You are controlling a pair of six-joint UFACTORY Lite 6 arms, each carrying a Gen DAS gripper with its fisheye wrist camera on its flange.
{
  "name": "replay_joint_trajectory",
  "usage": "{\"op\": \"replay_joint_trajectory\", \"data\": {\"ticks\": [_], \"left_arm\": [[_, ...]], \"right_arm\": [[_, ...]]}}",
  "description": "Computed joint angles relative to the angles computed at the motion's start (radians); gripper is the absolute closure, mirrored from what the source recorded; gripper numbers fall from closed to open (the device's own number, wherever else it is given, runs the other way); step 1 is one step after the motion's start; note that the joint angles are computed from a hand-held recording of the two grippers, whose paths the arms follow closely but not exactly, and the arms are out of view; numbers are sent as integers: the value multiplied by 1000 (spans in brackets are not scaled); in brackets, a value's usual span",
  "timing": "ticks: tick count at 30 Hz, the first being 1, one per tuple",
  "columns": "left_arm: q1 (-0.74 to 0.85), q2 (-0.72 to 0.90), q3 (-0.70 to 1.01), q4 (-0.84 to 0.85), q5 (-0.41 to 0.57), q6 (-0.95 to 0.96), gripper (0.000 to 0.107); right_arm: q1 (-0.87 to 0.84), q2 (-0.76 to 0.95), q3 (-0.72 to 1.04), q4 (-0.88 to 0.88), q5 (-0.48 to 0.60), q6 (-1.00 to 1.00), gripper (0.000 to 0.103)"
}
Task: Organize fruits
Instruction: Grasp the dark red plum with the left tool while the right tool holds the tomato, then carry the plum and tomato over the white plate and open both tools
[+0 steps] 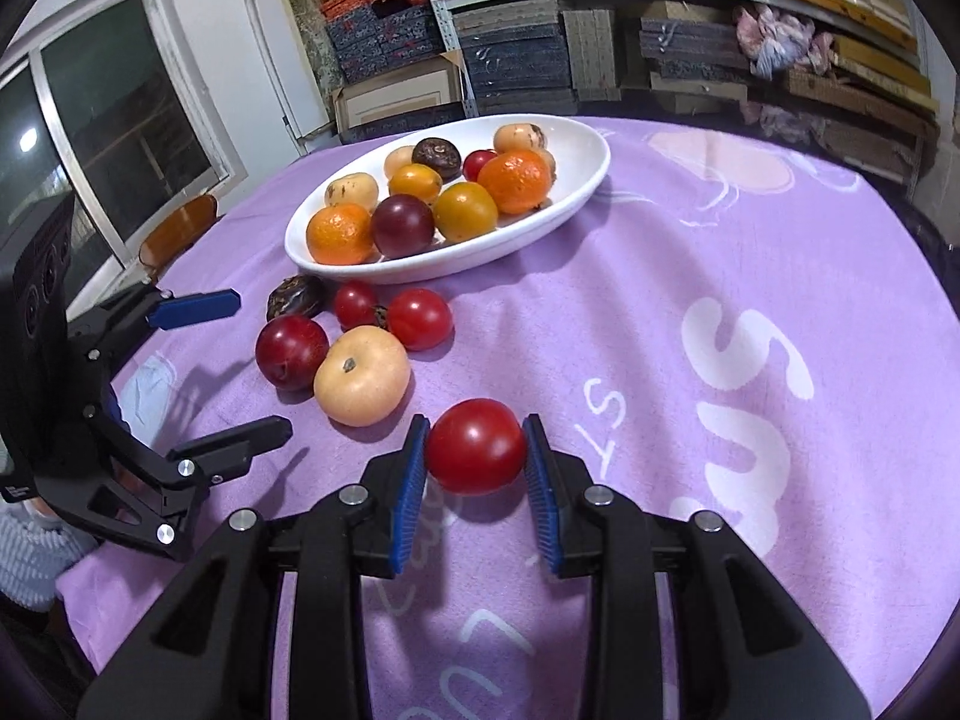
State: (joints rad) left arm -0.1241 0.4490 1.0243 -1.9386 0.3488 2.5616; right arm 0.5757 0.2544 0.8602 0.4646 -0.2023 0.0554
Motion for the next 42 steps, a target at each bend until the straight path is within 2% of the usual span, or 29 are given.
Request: {"op": "replay_joint_trajectory", "data": {"ticks": [2,3,8,10,12,14,15,30,34,36,40,42], "left_arm": [[-8,18,25,76,-12,-85,29],[-11,35,50,137,-14,-156,31],[-23,75,97,218,-6,-266,31],[-25,93,121,276,-1,-332,35],[-24,124,157,367,0,-428,53],[-14,148,192,467,19,-541,64],[-5,159,208,506,38,-584,65],[2,155,205,488,38,-579,66],[25,127,178,419,66,-514,66],[38,104,160,386,77,-482,66],[77,44,144,398,116,-498,66],[92,27,165,427,119,-537,66]], "right_arm": [[-6,-1,-9,-92,-4,103,72],[-8,1,-8,-116,-3,125,72],[-11,0,-10,-162,-3,169,71],[-13,-2,-15,-184,-6,192,71],[-15,-6,-18,-193,-6,198,71],[-15,-9,-20,-199,-5,205,71],[-15,-10,-21,-201,-6,208,72],[10,17,14,-122,20,108,74],[9,21,18,-180,26,162,74],[16,23,21,-142,29,124,74],[32,11,10,-57,10,42,74],[33,-2,-5,-87,-12,78,74]]}}
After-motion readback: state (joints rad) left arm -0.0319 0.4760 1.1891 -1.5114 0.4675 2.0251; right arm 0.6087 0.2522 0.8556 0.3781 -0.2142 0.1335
